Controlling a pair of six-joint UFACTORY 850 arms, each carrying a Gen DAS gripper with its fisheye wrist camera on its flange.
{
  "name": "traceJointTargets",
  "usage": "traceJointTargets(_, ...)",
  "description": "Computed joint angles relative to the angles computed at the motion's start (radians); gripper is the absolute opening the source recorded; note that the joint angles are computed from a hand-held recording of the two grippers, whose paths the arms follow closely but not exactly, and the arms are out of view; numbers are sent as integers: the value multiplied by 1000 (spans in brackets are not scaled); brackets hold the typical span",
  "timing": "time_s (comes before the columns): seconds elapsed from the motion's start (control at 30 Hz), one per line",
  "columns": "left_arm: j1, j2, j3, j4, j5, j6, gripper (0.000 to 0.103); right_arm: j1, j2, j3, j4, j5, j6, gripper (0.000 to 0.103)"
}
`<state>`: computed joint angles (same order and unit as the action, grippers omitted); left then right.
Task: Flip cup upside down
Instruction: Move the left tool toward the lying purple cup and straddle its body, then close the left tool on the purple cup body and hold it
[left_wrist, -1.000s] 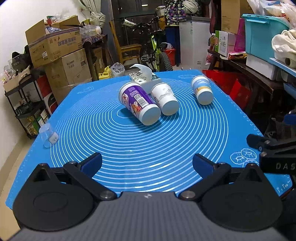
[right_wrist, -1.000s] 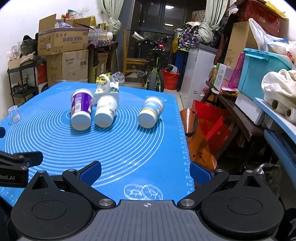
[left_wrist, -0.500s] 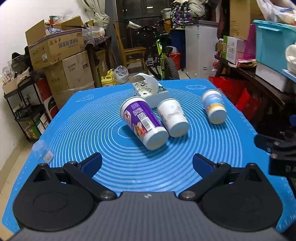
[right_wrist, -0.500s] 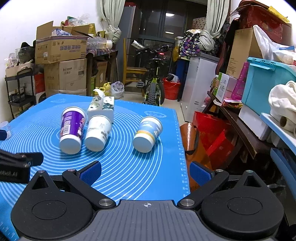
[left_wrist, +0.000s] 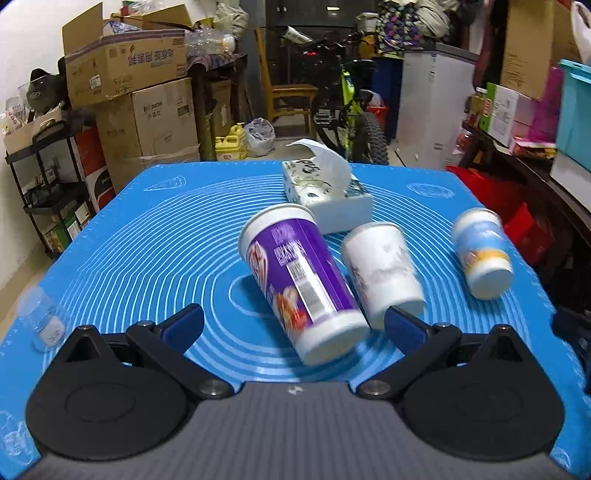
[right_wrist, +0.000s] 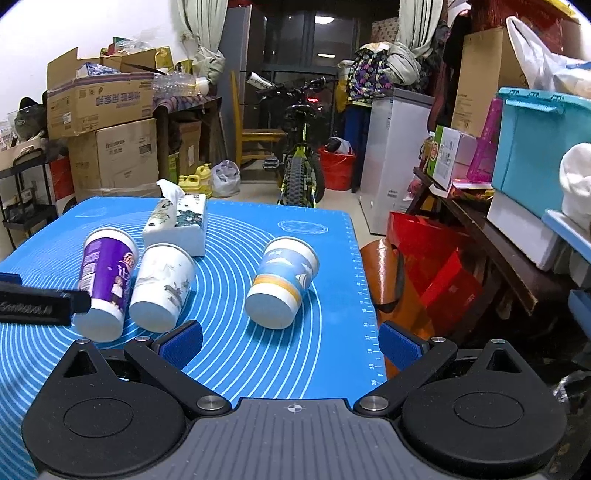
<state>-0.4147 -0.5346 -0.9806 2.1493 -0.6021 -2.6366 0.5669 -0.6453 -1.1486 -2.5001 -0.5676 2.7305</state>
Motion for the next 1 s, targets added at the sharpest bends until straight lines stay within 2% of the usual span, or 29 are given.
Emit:
traceJointTargets(0.33, 53, -92, -108, -18, 76, -15, 102, -11, -63, -62, 19, 33, -15, 101)
traceJointTargets(0.47, 66, -101, -120, 26, 124, -71, 101, -15, -72, -69, 20, 41, -20, 101)
traceJointTargets(0.5, 68, -101, -118, 46, 127, -88, 99, -16, -73, -70, 19, 42, -18, 101)
traceJointTargets(0.53, 70, -100, -117, 69, 128, -109, 89, -16, -72, -69, 15, 41, -13, 101)
traceJointTargets(0.7, 77, -96, -115, 97, 148, -140, 86, -16, -74, -71, 13, 40, -13, 101)
traceJointTargets(0.8, 84, -92, -110, 178, 162, -207, 75, -16, -71, -66, 4, 37, -3, 101)
traceJointTargets(1.0, 92, -83, -106, 209, 183, -249, 74, -14, -64, -56, 13, 37, -5, 101)
